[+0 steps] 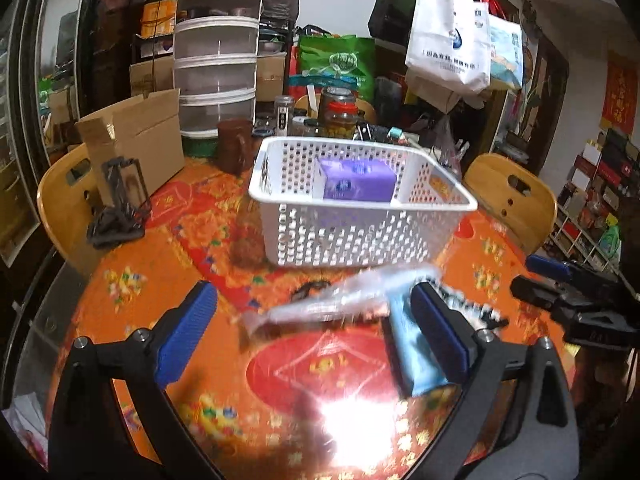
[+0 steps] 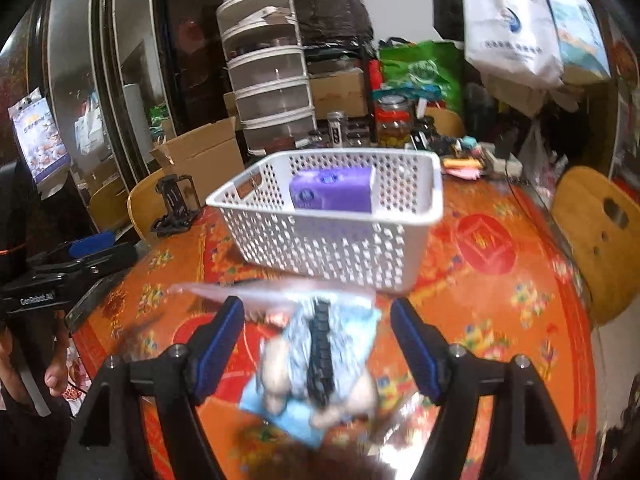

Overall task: Organize soft objects
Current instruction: 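Move both tools back to the white plush toy on the blue cloth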

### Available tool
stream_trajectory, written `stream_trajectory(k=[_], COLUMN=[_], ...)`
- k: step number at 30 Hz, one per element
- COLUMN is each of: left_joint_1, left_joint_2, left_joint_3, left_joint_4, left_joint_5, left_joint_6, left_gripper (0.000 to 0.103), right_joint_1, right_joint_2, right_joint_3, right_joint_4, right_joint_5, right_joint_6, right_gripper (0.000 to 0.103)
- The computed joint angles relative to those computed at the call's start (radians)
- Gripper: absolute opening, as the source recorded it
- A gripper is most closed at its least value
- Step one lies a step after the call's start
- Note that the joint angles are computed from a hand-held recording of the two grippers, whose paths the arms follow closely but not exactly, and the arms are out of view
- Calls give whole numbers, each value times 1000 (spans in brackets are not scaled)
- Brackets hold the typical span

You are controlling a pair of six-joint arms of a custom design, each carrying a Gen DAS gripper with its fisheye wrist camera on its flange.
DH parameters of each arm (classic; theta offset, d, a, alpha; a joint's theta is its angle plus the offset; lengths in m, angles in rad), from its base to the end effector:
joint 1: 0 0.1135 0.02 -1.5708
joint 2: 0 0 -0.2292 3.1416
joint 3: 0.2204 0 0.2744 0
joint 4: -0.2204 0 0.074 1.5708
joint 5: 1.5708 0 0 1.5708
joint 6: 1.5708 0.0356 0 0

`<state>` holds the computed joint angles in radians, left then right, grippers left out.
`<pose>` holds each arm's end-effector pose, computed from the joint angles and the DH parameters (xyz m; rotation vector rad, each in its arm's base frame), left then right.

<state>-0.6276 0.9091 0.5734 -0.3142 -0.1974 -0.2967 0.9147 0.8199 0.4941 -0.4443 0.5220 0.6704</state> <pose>0.1971 -0.1344 0.1969 0.2580 2.2067 -0.2941 0.1433 0.1570 0.1792 -0.0214 2.2303 0.2524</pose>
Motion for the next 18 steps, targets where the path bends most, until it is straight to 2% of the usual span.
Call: stream_trajectory(k=[3,6,13,18], left_joint_1=[-48,-79,-196,-260], left_joint_2=[-71,-93,86,224], left_joint_3=[-65,-109,-91,-35], left_joint_4=[-38,-37,69,131], left_joint_5=[-53,-41,-63,-79], left_joint_6=[-23,-62,-113,-138], left_gripper=[97,97,97,97], right_joint_1=[34,67,128,170], right_joint_2=[-85,-169,-244,-183], right_joint_3=[-69,-133,-222,-231], right_joint_4=[-42,-87,-113,-68], right_joint_5=[27,54,62,64], right_joint_6=[74,151,251,282], right_gripper=[75,75,75,75])
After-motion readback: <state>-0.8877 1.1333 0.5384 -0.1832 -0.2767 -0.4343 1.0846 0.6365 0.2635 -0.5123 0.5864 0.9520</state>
